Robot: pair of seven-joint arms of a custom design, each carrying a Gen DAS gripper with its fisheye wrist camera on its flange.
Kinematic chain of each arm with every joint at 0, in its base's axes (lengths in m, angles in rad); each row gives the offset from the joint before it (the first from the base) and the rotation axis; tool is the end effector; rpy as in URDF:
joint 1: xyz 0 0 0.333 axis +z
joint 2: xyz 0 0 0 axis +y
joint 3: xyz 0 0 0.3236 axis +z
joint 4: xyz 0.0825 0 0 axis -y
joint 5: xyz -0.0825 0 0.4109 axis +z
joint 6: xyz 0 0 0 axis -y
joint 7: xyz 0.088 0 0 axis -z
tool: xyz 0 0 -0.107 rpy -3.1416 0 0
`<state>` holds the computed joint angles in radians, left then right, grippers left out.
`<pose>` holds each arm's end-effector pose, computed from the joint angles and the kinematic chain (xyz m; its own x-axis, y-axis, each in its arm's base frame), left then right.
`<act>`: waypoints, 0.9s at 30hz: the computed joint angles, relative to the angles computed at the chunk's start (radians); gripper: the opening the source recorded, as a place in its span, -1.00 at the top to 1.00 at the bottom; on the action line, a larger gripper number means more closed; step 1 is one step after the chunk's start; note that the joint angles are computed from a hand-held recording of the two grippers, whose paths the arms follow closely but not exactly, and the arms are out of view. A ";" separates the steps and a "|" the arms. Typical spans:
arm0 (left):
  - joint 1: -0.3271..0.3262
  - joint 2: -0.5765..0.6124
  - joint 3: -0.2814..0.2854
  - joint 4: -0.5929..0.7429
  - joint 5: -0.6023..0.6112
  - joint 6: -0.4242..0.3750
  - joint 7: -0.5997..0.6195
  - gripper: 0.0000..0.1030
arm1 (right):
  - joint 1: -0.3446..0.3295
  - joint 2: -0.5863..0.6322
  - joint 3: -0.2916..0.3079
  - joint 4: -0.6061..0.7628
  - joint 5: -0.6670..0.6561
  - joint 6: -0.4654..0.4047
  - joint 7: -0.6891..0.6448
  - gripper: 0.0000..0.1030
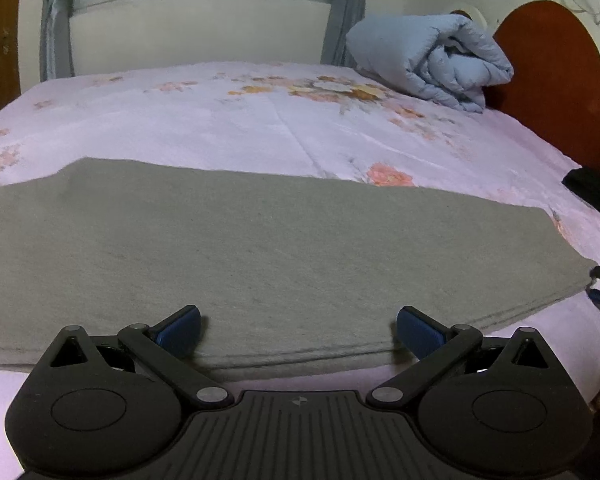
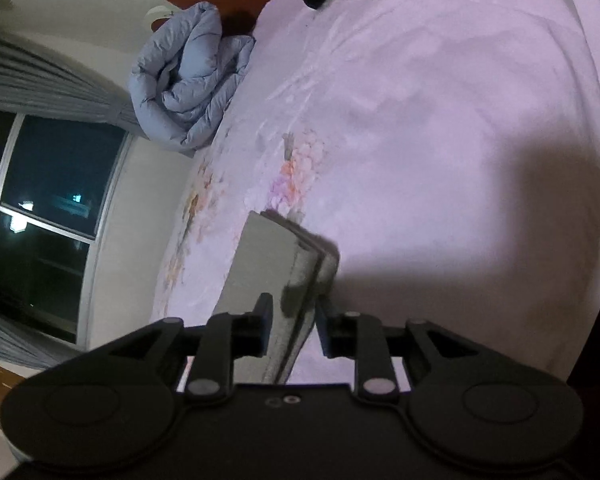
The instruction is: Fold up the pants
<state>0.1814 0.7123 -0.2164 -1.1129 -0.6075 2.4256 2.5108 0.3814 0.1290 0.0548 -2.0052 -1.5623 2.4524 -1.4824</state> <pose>0.8236 0.0310 0.4711 -0.5401 -0.8372 0.0857 -0.5794 0.2960 -0.7594 0.5733 0.2661 0.4197 -0.4737 -0.1293 -0.8711 0.2065 0.9453 -0.2526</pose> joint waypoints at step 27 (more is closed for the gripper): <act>-0.091 -0.094 0.037 -0.218 0.064 0.242 -0.086 -1.00 | -0.003 0.070 -0.037 0.080 -0.022 0.068 -0.121 0.64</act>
